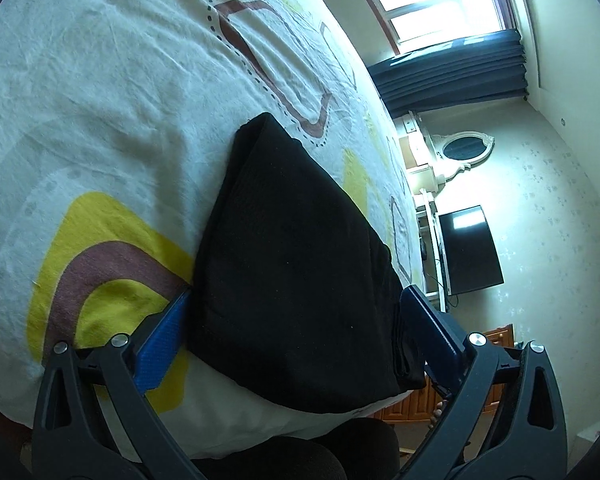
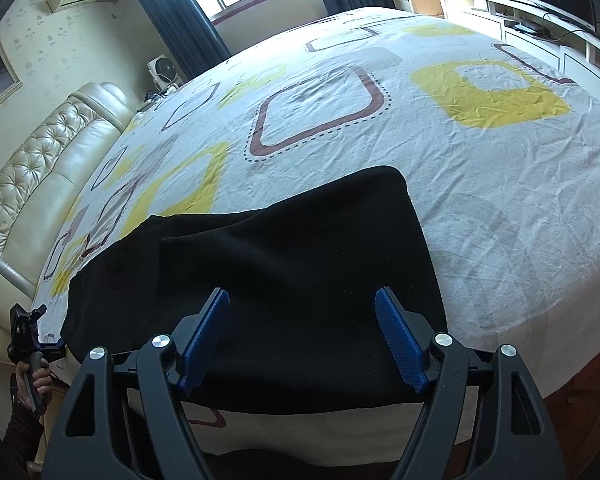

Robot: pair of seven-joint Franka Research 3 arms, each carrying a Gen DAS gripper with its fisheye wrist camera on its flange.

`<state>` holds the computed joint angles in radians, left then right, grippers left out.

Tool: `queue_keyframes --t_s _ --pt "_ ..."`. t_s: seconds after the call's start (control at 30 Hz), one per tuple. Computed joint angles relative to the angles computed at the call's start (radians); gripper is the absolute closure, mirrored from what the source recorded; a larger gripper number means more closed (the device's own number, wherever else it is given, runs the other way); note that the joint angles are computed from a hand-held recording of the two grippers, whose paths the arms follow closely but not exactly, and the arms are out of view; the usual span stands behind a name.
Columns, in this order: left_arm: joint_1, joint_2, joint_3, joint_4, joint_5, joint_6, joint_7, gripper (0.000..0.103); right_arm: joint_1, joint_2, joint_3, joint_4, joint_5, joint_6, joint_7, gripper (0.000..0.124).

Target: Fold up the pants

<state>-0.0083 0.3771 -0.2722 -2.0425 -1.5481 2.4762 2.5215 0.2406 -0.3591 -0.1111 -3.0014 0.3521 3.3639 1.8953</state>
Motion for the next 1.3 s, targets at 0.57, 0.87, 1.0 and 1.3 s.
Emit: queue_keyframes --t_s 0.57,0.87,1.0,1.3 --pt "-0.021 -0.002 -0.071 0.046 0.183 0.144 -0.151 0.084 -0.143 -0.016 0.187 -0.009 0.092 0.029 -0.02 0.05" --pt "-0.129 -0.098 -0.089 0.052 0.13 0.255 0.003 0.084 -0.113 -0.027 0.152 -0.024 0.112 0.068 0.002 0.05" --pt "-0.197 -0.091 -0.113 0.1 0.126 0.286 0.04 0.084 -0.089 -0.023 0.124 -0.023 0.095 0.079 0.013 0.05" --pt "-0.342 0.1 -0.196 0.323 0.442 0.251 -0.126 0.092 -0.018 -0.02 0.026 -0.025 0.028 0.094 0.062 0.05"
